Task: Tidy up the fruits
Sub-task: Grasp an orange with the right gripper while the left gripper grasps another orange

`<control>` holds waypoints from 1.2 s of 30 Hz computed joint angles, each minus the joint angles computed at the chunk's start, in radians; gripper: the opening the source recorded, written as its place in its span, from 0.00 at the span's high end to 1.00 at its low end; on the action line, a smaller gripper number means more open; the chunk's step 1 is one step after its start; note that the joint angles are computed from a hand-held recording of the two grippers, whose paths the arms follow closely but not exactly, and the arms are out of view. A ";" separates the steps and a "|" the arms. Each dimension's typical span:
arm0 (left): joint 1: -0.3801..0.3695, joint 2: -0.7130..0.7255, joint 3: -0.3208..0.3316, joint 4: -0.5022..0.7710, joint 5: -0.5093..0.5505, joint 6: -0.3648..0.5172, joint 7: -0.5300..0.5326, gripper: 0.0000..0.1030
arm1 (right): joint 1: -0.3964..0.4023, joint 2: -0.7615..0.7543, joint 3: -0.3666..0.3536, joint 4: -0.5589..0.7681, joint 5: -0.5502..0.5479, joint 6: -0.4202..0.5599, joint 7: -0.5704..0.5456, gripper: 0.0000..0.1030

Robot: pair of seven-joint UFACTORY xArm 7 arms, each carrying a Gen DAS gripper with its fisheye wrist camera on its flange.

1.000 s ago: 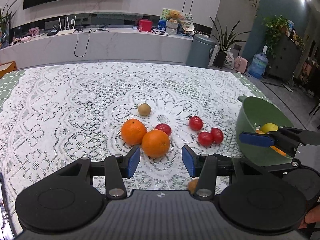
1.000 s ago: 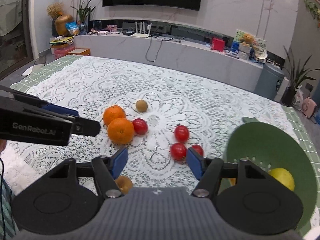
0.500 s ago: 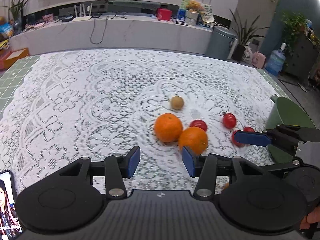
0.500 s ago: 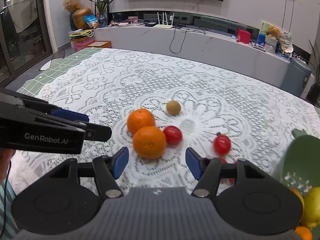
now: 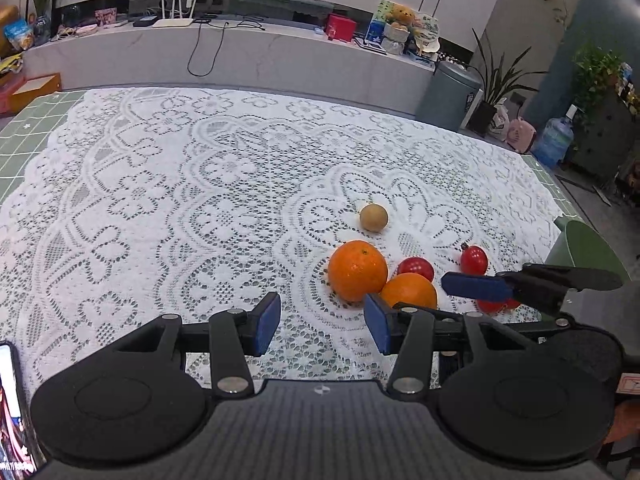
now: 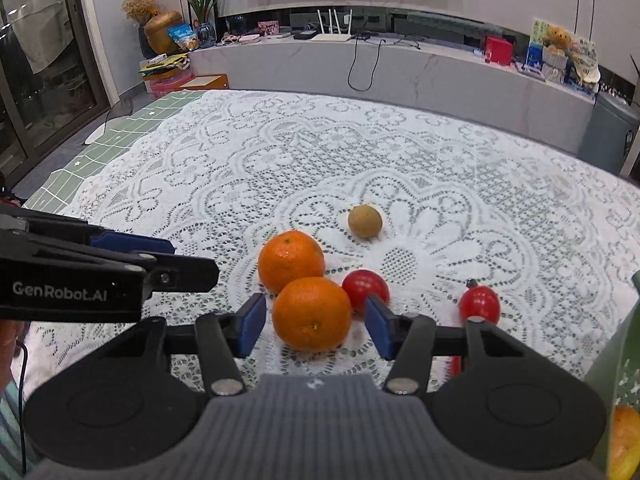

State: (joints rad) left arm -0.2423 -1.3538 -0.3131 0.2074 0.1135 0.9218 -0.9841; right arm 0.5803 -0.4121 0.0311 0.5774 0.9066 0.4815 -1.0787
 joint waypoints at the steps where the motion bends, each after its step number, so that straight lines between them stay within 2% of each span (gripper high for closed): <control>1: 0.001 0.003 0.003 -0.001 0.002 -0.005 0.003 0.45 | -0.001 0.006 -0.001 0.005 -0.001 0.008 0.005 0.52; 5: 0.005 0.014 0.020 -0.008 0.003 -0.029 0.018 0.45 | -0.005 0.024 0.006 0.014 0.006 0.006 0.005 0.56; 12: 0.018 0.034 0.050 -0.024 -0.017 -0.093 0.032 0.45 | -0.024 0.052 0.006 0.032 0.042 0.035 -0.014 0.56; 18: 0.047 0.115 0.073 -0.016 -0.038 -0.186 0.033 0.45 | -0.061 -0.004 -0.006 0.014 0.013 0.065 -0.014 0.57; 21: 0.055 0.172 0.074 -0.002 -0.036 -0.228 0.047 0.45 | -0.087 -0.020 0.001 0.009 -0.040 0.049 0.023 0.57; 25: 0.075 0.265 0.049 0.036 -0.015 -0.226 0.057 0.45 | -0.102 -0.004 -0.010 0.022 -0.097 0.048 0.080 0.57; 36: 0.079 0.392 0.050 0.077 0.035 -0.240 0.113 0.45 | -0.104 0.033 -0.015 0.035 -0.126 0.058 0.089 0.57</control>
